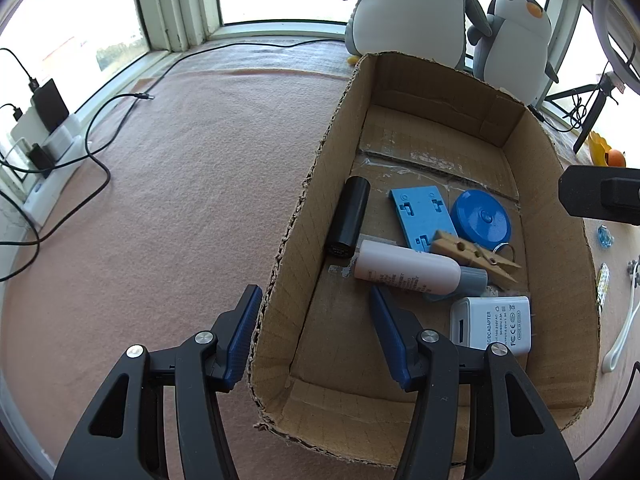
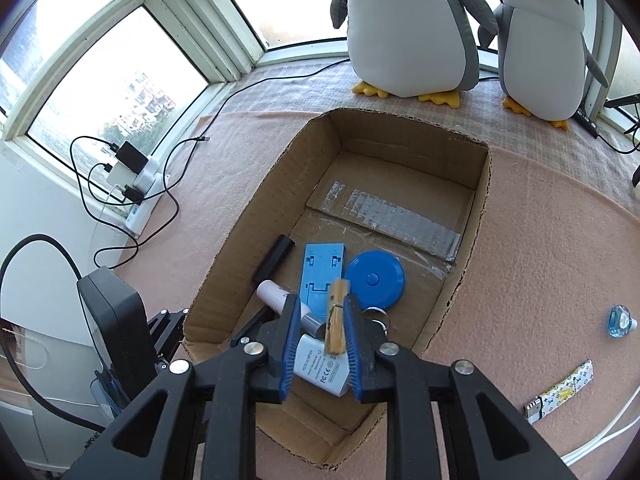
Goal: Organize rigid objects
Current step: 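Carry the clothespin into the box and open the right gripper, then move the right tool to the patterned lighter and close on it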
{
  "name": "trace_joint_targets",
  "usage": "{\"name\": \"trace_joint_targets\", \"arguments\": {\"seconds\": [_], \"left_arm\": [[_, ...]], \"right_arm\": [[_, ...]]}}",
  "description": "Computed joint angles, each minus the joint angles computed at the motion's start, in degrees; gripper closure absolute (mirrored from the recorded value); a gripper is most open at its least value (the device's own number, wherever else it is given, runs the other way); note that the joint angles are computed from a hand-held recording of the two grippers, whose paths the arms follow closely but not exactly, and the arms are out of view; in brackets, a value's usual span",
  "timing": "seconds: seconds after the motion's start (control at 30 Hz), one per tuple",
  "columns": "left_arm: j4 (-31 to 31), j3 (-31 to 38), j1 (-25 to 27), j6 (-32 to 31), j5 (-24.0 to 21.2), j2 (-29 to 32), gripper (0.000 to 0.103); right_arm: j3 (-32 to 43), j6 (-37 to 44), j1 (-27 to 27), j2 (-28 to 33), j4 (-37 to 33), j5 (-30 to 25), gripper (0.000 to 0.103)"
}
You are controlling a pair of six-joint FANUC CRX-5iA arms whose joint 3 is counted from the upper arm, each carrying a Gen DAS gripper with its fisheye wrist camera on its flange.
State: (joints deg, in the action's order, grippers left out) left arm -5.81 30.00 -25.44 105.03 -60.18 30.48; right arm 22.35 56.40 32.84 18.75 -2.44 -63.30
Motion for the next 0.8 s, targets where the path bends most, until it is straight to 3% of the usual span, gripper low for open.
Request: {"name": "trace_joint_targets", "arguments": {"seconds": [0.07,0.47,0.8], "left_arm": [[0.0,0.0,0.0,0.0,0.0,0.0,0.047],[0.0,0.0,0.0,0.0,0.0,0.0,0.047],[0.0,0.0,0.0,0.0,0.0,0.0,0.047]], "right_arm": [[-0.5,-0.4,0.1,-0.4,0.6,0.7,0.064],[-2.2,-1.2,-0.4,-1.9,1.2,1.2,0.064],[-7.9,-4.9,-2.7,-6.1,4.2,1.8,0.063]]}}
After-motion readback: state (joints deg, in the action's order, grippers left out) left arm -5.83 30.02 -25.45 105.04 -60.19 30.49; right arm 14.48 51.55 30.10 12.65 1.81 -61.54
